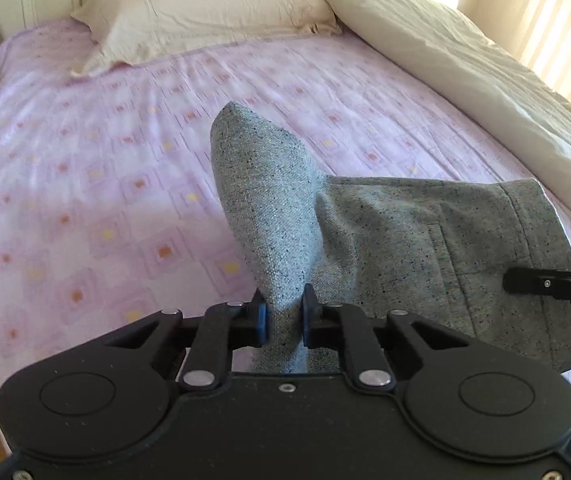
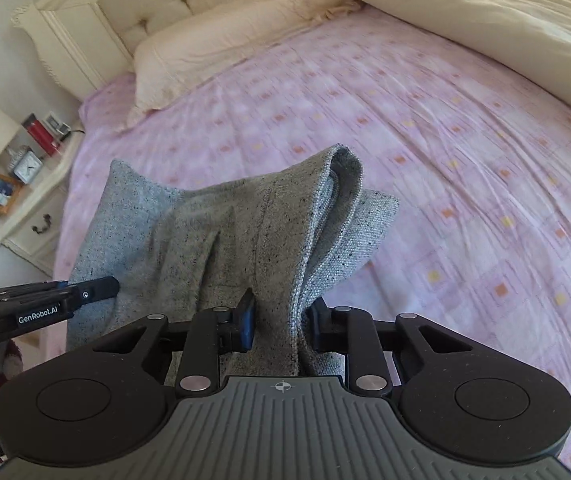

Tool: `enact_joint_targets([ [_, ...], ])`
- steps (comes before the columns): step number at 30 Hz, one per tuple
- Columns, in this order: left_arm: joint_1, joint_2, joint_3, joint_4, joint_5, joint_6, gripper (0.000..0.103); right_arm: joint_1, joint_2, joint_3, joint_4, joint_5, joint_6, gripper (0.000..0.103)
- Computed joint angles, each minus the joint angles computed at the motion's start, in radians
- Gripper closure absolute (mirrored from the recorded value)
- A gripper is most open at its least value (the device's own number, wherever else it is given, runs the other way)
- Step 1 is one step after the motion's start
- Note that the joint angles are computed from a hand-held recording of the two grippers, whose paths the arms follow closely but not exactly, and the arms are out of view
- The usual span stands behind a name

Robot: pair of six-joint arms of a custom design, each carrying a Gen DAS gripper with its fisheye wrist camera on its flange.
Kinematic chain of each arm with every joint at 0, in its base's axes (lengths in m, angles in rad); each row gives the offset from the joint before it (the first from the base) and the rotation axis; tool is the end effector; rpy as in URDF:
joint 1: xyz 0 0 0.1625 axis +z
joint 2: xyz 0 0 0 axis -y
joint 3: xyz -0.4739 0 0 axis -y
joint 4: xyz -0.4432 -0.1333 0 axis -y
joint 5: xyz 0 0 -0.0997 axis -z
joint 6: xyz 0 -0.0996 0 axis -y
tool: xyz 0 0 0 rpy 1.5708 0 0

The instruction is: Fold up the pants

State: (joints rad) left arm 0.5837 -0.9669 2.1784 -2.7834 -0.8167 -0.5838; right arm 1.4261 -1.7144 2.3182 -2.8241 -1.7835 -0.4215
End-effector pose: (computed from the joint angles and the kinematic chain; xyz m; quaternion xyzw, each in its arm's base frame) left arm -0.3268 -0.4573 0.0652 0.1860 0.9110 -0.2607 0.2600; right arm 0.0483 -0.4469 0.3626 0.0965 -0.9380 0.2765 0.1852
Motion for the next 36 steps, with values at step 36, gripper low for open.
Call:
enact_joint_targets([
  [36,0.115,-0.11,0.071,0.031,0.192,-0.051,0.063,0.096,0.407,-0.066,-0.366,-0.099,-0.077,0.068],
])
